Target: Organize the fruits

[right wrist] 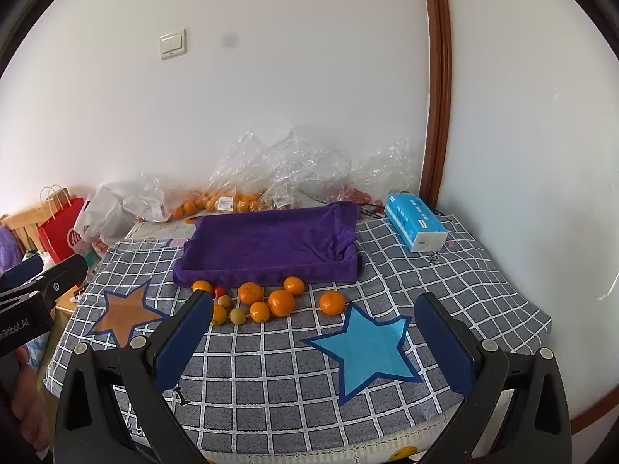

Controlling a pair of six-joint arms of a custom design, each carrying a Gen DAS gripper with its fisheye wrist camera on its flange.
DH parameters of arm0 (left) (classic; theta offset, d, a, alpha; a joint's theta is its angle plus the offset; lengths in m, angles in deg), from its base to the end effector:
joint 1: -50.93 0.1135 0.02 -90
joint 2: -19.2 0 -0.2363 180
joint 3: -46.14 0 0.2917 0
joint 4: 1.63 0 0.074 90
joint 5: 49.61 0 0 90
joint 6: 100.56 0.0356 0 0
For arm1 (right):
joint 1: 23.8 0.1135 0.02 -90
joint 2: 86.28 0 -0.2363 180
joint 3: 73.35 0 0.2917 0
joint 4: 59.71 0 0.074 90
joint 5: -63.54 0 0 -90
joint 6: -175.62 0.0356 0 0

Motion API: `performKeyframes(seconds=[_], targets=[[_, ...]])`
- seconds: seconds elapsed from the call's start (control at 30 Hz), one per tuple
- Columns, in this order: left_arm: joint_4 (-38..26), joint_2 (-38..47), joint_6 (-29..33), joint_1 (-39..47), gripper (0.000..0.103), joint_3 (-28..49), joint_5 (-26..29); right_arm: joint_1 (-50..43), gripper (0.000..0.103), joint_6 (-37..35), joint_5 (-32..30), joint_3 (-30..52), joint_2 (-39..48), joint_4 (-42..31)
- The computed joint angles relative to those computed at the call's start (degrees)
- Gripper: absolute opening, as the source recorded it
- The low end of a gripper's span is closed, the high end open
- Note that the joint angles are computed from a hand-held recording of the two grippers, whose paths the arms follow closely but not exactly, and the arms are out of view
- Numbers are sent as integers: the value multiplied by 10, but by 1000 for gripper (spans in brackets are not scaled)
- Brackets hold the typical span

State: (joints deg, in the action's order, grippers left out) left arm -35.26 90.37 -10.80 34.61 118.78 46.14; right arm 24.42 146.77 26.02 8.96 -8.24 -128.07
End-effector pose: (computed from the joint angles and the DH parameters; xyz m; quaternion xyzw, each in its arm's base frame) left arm 0.3138 -0.0956 0.2864 0.1463 0.8622 -0.1130 0.4716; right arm 0.2234 0.2077 0.2803 0.1969 0.8574 -0.0850 0.4678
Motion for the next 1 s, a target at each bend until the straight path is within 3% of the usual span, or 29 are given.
performKeyframes(seconds=[1.0], targets=[[10, -14, -4, 7, 102, -15, 7, 4, 102, 1, 8, -9, -14, 8]])
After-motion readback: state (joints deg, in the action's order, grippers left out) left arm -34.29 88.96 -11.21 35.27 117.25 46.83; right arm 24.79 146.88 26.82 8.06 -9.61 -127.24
